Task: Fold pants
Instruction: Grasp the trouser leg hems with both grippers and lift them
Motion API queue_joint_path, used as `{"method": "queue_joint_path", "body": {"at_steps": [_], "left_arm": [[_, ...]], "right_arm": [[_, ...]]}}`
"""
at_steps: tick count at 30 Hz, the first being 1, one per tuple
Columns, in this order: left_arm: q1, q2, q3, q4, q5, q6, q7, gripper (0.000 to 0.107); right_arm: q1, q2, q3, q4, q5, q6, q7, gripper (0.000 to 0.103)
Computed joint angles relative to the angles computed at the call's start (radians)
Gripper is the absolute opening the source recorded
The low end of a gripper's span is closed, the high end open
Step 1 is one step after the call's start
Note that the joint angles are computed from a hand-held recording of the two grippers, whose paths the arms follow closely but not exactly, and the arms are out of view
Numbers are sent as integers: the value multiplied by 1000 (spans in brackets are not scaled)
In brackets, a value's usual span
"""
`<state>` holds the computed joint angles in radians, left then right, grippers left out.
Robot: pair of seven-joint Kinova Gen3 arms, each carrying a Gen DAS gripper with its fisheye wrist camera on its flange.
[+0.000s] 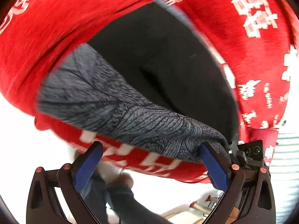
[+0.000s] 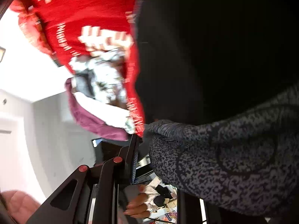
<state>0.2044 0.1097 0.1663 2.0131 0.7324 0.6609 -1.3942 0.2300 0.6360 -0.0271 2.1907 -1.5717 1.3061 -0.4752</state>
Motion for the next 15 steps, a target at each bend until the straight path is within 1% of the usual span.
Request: {"method": "queue_joint_path", "body": {"at_steps": [2,3,4,5,6,8,10,11,12,13,14,15], "left_arm": [[-50,-14,36,15,81,-26,-36,103],[-61,-19,38,22,114,-40,-39,103],[-52,-19,26,24,130,-58,-26,103],[-26,-15,-2,22,130,-67,-13,103],[19,-2,-47,14,114,-75,8,103],[112,45,-137,-21,41,-65,55,103],[205,93,-225,-68,-40,-18,99,89],[251,117,-268,-98,-81,19,121,76],[297,127,-305,-118,-122,41,152,74],[327,128,-324,-142,-162,56,191,74],[338,124,-325,-153,-198,65,216,64],[331,124,-310,-163,-227,77,224,59]], "right_arm": [[5,-17,-6,-15,8,22,-11,22],[4,-25,-6,-23,15,25,-25,21],[1,-27,-5,-34,28,26,-41,21],[-3,-30,-7,-46,50,17,-54,21],[-24,-39,2,-66,88,-8,-78,21],[-38,-43,-2,-89,144,-41,-109,21],[-53,-40,-8,-100,198,-78,-138,22],[-53,-43,-9,-98,223,-97,-147,22],[-51,-50,-9,-95,242,-116,-160,25],[-45,-73,6,-73,250,-150,-170,25],[-22,-78,5,-57,252,-167,-164,28],[-4,-93,10,-36,242,-184,-166,35]]}}
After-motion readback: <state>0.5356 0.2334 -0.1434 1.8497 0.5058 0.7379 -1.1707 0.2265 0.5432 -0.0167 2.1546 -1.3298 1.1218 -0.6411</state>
